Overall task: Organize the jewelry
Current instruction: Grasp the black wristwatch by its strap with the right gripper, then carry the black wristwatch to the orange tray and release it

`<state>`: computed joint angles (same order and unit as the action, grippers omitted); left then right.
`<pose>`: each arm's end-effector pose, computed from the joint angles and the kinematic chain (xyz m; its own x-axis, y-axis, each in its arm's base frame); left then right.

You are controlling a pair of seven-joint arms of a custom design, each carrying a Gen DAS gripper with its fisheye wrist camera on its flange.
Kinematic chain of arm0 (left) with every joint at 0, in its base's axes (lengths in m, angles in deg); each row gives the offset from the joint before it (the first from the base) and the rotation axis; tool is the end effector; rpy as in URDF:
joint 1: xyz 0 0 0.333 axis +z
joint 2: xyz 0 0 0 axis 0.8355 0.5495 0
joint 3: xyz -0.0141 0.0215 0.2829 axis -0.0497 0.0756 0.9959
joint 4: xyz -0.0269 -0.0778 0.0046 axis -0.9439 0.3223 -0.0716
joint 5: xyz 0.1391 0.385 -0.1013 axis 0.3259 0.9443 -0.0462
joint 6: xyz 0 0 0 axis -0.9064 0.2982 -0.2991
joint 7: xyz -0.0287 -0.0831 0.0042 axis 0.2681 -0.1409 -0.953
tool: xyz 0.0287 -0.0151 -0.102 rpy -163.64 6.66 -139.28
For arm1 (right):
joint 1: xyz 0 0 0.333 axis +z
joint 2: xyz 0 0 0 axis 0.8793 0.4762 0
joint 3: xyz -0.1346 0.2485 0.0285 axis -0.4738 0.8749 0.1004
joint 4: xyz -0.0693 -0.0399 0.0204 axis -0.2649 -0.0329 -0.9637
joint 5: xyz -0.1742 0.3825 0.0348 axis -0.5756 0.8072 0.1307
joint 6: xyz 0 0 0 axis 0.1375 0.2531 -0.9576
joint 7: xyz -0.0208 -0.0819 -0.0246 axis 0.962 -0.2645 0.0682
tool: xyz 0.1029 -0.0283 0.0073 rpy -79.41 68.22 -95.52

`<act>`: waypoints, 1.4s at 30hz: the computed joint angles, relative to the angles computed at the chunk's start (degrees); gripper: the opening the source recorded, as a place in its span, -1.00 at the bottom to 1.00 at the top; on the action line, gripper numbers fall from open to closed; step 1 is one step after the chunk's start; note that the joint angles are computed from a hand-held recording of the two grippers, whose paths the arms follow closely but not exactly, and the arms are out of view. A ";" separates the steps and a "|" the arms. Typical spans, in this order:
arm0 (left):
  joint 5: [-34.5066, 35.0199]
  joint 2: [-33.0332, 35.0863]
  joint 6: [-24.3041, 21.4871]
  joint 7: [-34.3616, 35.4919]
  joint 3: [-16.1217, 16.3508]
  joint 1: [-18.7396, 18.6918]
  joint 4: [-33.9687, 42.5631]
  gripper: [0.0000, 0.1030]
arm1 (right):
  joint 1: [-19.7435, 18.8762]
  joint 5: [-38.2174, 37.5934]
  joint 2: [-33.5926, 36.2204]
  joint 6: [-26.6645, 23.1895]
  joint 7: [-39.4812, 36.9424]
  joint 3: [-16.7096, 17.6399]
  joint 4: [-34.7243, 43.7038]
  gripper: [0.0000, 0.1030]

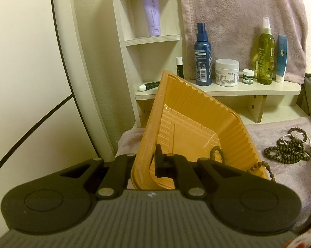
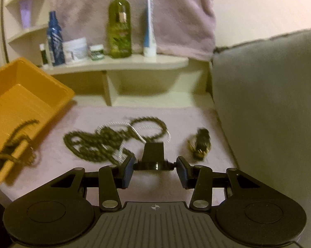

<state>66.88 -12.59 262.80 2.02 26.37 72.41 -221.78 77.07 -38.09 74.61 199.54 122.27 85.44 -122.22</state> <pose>0.5127 -0.1656 0.4984 -0.0446 -0.9895 -0.1373 -0.4853 0.1416 -0.8628 0.4853 0.2760 0.4398 -0.0283 -0.9989 -0.0381 -0.5791 0.0474 -0.8139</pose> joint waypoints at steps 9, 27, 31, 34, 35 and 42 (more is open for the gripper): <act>0.80 0.38 0.01 -0.73 0.76 -0.73 0.23 -0.89 | 0.53 -2.19 2.04 1.54 -0.35 -0.18 3.70 -0.13; 0.83 0.61 0.37 -0.84 1.46 -1.30 0.31 -0.89 | 4.28 4.11 11.06 13.27 -9.33 -1.68 15.40 -0.13; 0.40 0.57 0.50 -0.53 1.54 -1.34 0.19 -0.89 | 6.35 16.46 15.67 17.24 -21.30 -1.89 18.52 -0.13; 0.52 0.55 0.58 -0.72 1.24 -1.00 0.21 -0.89 | 4.80 30.11 18.69 18.40 -35.50 1.86 19.99 -0.13; 0.54 0.58 0.66 -0.76 1.17 -0.92 0.25 -0.89 | 2.98 36.09 19.79 18.35 -41.33 4.61 20.47 -0.13; 0.21 0.60 1.02 -0.54 0.94 -0.50 0.14 -0.89 | -5.92 60.89 24.94 14.94 -65.54 18.43 23.16 -0.13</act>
<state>67.09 -11.99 263.81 1.48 27.31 71.91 -221.64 71.15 22.80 99.55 214.49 56.73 103.88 -99.06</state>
